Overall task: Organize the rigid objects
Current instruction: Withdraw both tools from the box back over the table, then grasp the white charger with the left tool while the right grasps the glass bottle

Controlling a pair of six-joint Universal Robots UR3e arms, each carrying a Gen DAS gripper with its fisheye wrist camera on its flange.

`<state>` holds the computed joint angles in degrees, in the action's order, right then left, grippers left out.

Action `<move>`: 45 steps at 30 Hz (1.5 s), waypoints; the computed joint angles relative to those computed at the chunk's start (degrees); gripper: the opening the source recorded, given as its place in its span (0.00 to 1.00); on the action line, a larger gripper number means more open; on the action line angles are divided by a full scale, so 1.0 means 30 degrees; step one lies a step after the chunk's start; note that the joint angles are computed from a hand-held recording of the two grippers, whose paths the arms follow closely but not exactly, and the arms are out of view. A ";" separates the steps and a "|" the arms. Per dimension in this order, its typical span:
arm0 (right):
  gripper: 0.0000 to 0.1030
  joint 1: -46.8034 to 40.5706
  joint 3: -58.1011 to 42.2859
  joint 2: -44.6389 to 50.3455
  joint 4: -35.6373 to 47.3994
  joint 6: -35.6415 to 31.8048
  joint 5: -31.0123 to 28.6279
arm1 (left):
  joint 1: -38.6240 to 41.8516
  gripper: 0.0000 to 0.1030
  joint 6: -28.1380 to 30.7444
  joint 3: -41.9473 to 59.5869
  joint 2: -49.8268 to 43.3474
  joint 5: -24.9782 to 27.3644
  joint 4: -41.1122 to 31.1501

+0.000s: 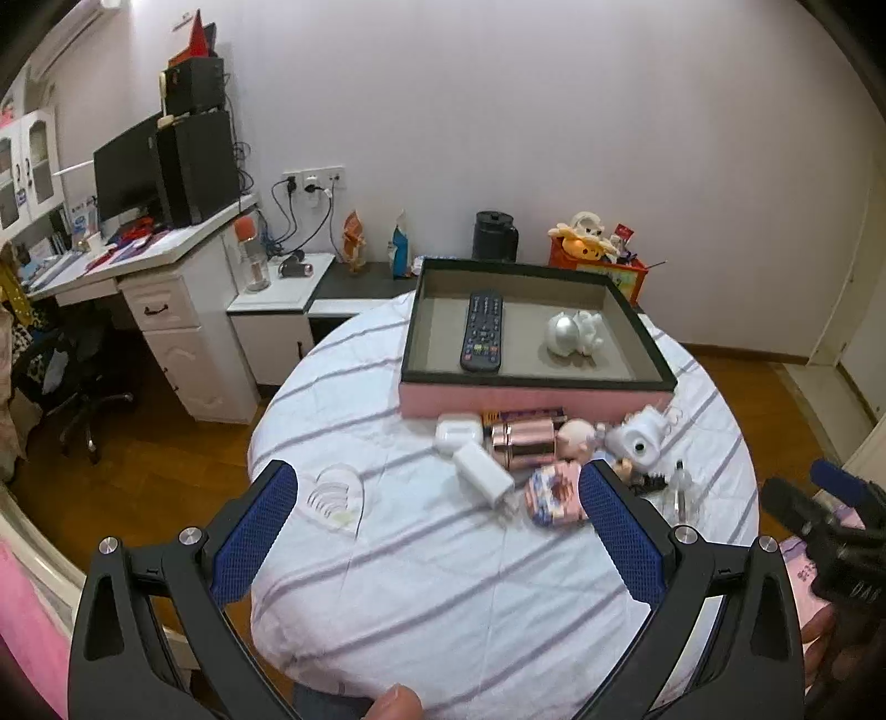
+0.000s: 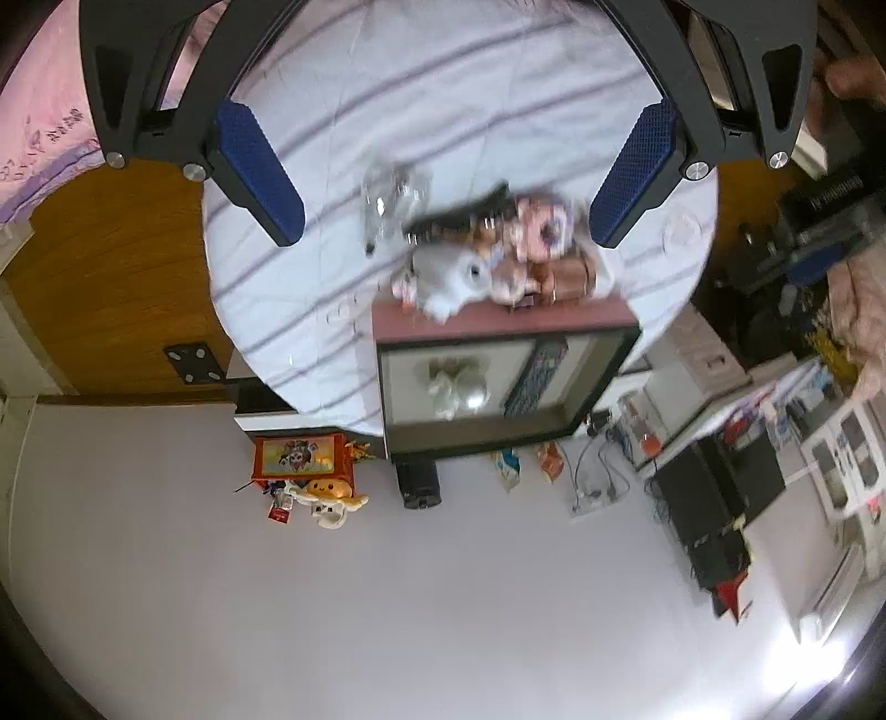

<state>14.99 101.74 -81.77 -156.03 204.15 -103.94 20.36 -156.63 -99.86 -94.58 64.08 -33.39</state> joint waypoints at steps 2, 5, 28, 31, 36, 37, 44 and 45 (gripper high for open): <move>1.00 0.0370 0.0322 -0.0073 0.0108 0.0175 -0.0311 | 0.0268 1.00 0.0231 -0.0671 0.0486 -0.0132 -0.0128; 1.00 0.0504 0.1141 -0.0405 -0.0103 0.0263 -0.0013 | 0.0565 1.00 0.0523 -0.1557 0.0931 -0.0142 -0.0068; 1.00 -0.1409 0.2038 0.2290 -0.1036 0.0498 0.0309 | -0.2580 1.00 -0.1058 0.1720 -0.5457 0.2603 0.0746; 1.00 -0.1913 0.1617 0.3159 -0.1198 0.0207 0.0640 | -0.3121 1.00 -0.1681 0.2995 -0.6749 0.3121 0.0729; 0.97 -0.2404 0.0810 0.4433 -0.1558 -0.0436 0.1158 | -0.3808 1.00 -0.2620 0.5328 -0.8920 0.4091 0.0284; 0.96 -0.2459 0.0598 0.4671 -0.1529 -0.0555 0.1229 | -0.3892 1.00 -0.2789 0.5726 -0.9272 0.4211 0.0154; 0.73 -0.2714 -0.0384 0.5777 -0.1214 -0.1215 0.1503 | -0.4007 1.00 -0.3735 0.8177 -1.1542 0.4104 -0.1068; 0.72 -0.2771 -0.0486 0.5951 -0.1177 -0.1320 0.1626 | -0.4001 1.00 -0.3757 0.8229 -1.1711 0.4038 -0.0966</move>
